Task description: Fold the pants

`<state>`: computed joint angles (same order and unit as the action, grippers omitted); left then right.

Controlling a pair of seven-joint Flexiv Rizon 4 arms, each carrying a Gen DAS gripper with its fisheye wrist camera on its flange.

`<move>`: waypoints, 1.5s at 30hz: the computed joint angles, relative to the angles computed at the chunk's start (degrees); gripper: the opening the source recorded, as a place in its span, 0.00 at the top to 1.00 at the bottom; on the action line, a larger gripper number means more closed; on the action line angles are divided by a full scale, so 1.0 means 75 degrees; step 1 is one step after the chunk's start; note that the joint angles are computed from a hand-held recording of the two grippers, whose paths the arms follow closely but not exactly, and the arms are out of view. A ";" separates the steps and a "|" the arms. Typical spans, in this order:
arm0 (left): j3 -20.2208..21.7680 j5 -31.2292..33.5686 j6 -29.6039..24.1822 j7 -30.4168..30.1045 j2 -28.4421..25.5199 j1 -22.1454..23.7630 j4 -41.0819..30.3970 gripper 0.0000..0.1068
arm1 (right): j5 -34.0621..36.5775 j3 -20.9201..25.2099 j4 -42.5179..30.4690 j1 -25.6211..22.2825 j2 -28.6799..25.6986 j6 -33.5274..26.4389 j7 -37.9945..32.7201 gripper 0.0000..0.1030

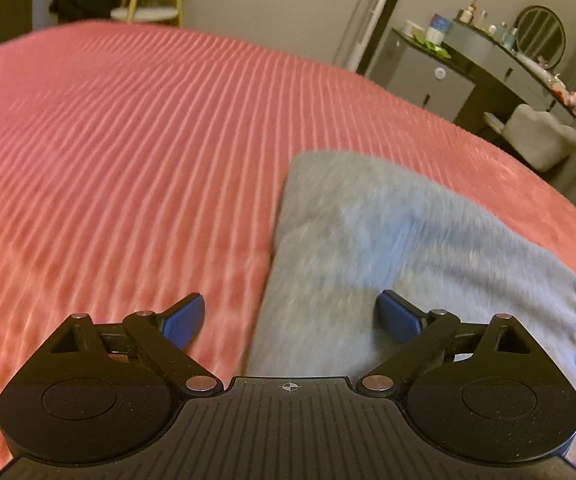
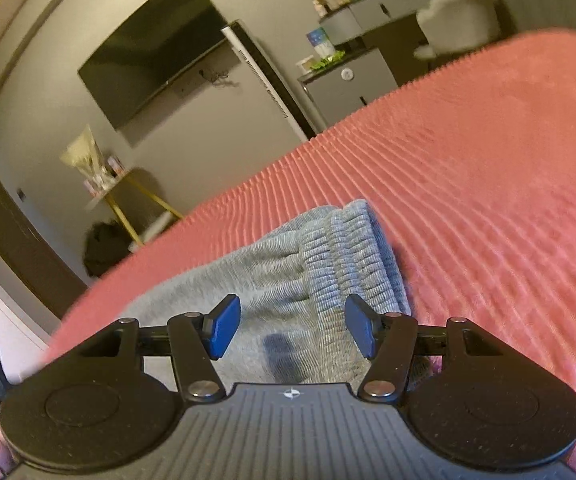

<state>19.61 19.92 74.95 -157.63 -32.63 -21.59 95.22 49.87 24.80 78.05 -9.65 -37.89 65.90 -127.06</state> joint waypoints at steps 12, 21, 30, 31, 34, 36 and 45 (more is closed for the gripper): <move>-0.2753 -0.2052 0.2374 0.2290 0.0044 0.2323 0.1374 0.13 | -0.0247 -0.0955 -0.0744 -0.0264 -0.0139 -0.2924 0.2556 0.05; -0.4413 -0.2574 0.3263 0.3768 -0.0411 0.3623 0.1584 0.12 | -0.1174 -0.0968 -0.2075 0.0072 -0.1139 -0.4355 0.3120 0.04; -0.5136 -0.2963 0.3419 0.5164 -0.0981 0.4131 0.1177 0.06 | -0.1515 -0.0886 -0.2891 0.0341 -0.1725 -0.4645 0.2868 0.34; -0.5184 -0.3020 0.3451 0.5288 -0.1013 0.4156 0.1164 0.05 | -0.1503 -0.0859 -0.2975 0.0326 -0.1780 -0.4718 0.2865 0.29; -0.5402 -0.3268 0.3730 0.5500 -0.1122 0.4277 0.1213 0.06 | -0.1403 -0.0758 -0.3094 0.0289 -0.1856 -0.4817 0.2741 0.19; -0.5211 -0.3550 0.3901 0.5544 -0.1105 0.4073 0.1236 0.13 | -0.1346 -0.0762 -0.2958 0.0286 -0.1780 -0.4694 0.2687 0.19; -0.6120 -0.3189 0.4528 0.5406 -0.1320 0.4899 0.1567 0.32 | -0.1289 -0.0803 -0.2371 0.0286 -0.1474 -0.4061 0.2581 0.39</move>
<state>-26.29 -4.00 108.90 -117.08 -42.52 15.15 106.97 40.21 18.78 60.27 -7.50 -48.94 35.44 -107.70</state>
